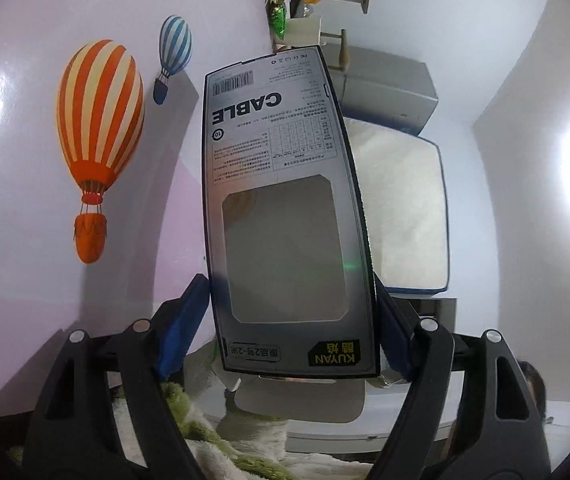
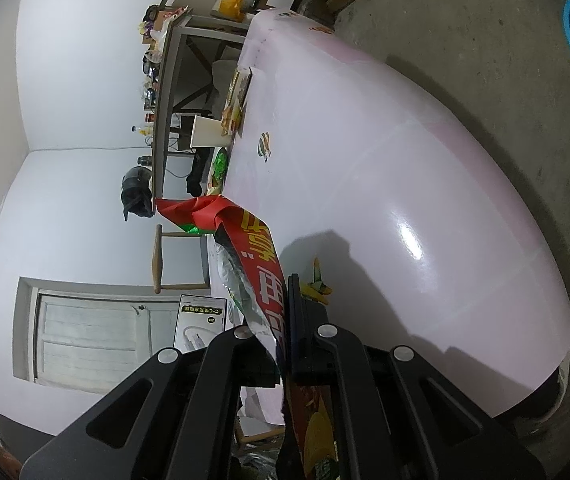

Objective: Collect trash
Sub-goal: 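Lift and turn the silver cable box over with the left tool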

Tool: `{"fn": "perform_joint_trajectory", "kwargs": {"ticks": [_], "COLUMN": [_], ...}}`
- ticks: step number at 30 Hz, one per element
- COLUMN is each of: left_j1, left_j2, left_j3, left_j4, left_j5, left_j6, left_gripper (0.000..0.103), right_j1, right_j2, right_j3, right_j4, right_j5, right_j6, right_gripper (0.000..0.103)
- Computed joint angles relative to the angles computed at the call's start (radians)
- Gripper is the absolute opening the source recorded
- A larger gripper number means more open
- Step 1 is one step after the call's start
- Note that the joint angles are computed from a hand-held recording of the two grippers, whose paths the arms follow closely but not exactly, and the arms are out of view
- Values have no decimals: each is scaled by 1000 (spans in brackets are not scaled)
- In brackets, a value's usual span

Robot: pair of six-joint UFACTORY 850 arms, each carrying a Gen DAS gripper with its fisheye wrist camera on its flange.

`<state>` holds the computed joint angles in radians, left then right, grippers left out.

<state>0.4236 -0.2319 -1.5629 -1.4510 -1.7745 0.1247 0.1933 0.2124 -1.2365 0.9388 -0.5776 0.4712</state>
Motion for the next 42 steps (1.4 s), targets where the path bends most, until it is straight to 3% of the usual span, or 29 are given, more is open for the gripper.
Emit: {"fn": "perform_joint_trajectory", "kwargs": {"ticks": [6,13,16,20,25,29,33,37,42], "left_j1": [3,-1,4,24,-18,-32,-97,-170,-209], "left_j2": [18,74,94,79,54,32,-8,23,-4], "left_j3": [53,124,131,15,-169,-262,-377,-352,-375], "left_j4": [-116,-32,-9,163,497,626,820,1005,1029], "left_j5": [-24,118,126,106,163,173,220,337,343], "left_j6": [2,-231,-252,-224,-147,-130,-85,1,3], "left_gripper": [74,77,80,83,84,87,88,89,89], "right_j1": [-4,-6,-11,-15,-15,-13,-11,-12,-14], "right_j2": [4,16,19,23,20,14,3,-5,-9], "right_j3": [6,21,23,26,28,27,16,4,3], "right_j4": [12,31,40,44,57,71,72,59,65], "right_j5": [1,10,9,6,6,3,-2,-6,-7], "right_j6": [-9,-18,-28,-38,-53,-66,-69,-62,-66], "right_gripper": [3,3,3,3,3,3,3,3,3]}}
